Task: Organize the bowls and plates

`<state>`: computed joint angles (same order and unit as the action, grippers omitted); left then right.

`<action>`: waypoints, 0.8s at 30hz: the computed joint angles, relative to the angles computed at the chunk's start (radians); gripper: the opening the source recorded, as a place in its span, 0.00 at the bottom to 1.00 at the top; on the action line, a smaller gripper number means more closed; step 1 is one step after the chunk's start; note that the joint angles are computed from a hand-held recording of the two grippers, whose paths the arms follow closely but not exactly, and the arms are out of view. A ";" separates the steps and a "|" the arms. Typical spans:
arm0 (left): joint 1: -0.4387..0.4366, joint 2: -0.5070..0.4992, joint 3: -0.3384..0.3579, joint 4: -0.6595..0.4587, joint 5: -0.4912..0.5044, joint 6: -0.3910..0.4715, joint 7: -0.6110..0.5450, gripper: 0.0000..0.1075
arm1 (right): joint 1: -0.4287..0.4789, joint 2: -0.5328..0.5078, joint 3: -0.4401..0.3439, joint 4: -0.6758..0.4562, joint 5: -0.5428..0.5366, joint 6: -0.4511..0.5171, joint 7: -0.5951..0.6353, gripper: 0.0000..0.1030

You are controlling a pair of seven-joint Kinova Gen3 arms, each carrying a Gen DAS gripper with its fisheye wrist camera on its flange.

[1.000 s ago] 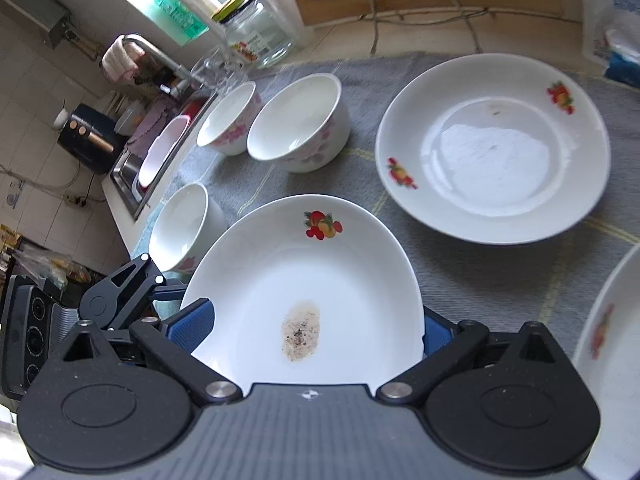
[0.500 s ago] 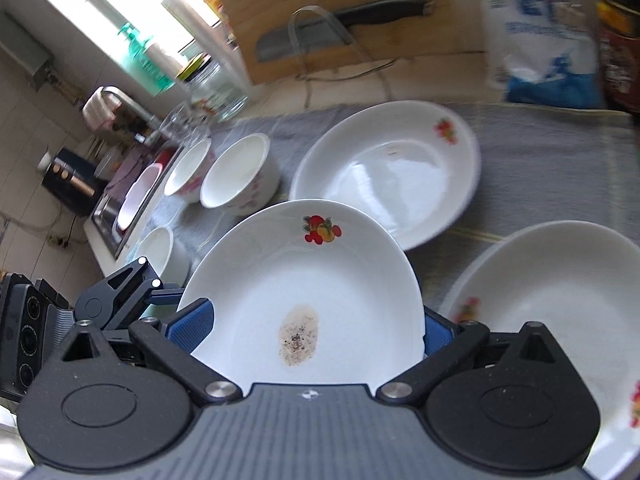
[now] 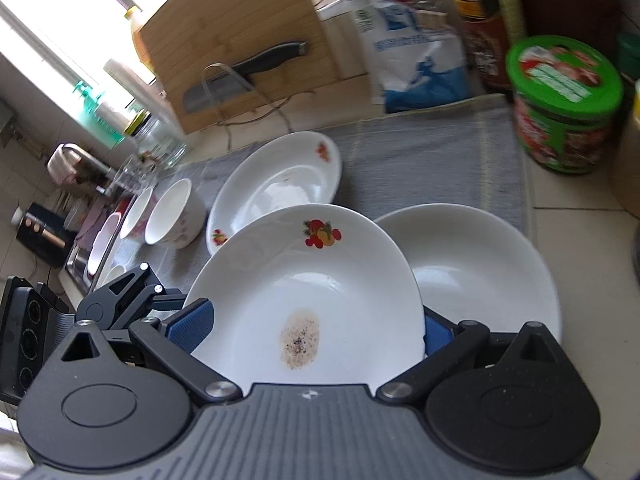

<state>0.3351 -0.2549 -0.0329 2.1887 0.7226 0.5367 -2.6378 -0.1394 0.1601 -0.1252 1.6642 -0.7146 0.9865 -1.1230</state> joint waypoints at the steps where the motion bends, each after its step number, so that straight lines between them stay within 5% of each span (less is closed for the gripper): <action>1: 0.004 0.014 0.004 -0.007 0.002 -0.004 -0.002 0.94 | 0.004 -0.001 0.003 0.004 0.000 -0.001 0.003 1.00; 24: -0.047 0.150 0.110 -0.109 -0.036 0.013 0.030 0.94 | 0.082 0.025 0.026 0.050 -0.048 -0.017 0.049 1.00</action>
<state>0.2884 -0.1054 0.0767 2.0799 0.6863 0.5501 -2.6083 -0.0570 0.1855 -0.0997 1.7138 -0.7626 0.9691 -1.0745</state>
